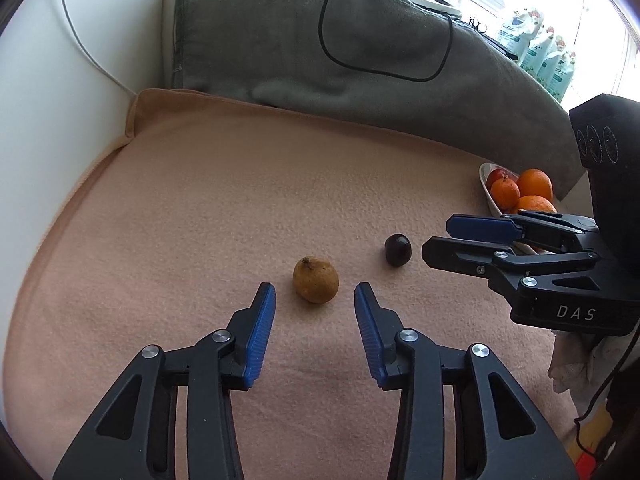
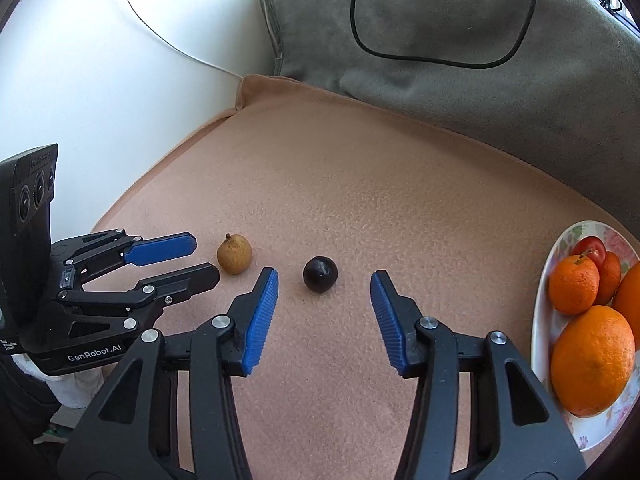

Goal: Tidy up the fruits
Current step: 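Move the right gripper toward the last dark cherry while the left gripper approaches the brown longan, then close the right gripper on the dark cherry while the left gripper closes on the longan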

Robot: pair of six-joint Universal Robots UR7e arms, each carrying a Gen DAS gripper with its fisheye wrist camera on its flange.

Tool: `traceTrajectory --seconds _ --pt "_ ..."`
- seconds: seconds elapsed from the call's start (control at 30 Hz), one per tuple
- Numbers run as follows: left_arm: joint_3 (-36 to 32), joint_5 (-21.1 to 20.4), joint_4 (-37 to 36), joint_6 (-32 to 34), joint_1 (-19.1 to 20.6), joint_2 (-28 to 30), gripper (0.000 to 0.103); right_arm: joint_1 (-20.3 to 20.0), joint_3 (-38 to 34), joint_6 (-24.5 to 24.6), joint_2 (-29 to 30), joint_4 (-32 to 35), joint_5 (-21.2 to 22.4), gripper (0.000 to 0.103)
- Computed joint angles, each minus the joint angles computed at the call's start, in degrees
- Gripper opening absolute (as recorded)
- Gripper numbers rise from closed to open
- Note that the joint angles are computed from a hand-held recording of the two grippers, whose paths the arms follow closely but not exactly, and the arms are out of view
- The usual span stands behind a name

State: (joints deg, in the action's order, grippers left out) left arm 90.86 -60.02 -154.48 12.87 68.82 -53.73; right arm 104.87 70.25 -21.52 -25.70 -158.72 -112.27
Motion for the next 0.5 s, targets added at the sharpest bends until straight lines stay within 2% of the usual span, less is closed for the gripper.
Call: traceTrajectory --seconds 0.1,0.5 --pt "-0.6 -0.2 0.6 -0.1 0.2 0.4 0.039 -0.2 -2.3 0.3 1.5 1.9 0.0 0.044" --pt "-3.0 -0.7 2.7 -1.0 0.9 2.3 0.035 -0.5 -7.1 0.0 4.6 5.8 -0.6 0.036"
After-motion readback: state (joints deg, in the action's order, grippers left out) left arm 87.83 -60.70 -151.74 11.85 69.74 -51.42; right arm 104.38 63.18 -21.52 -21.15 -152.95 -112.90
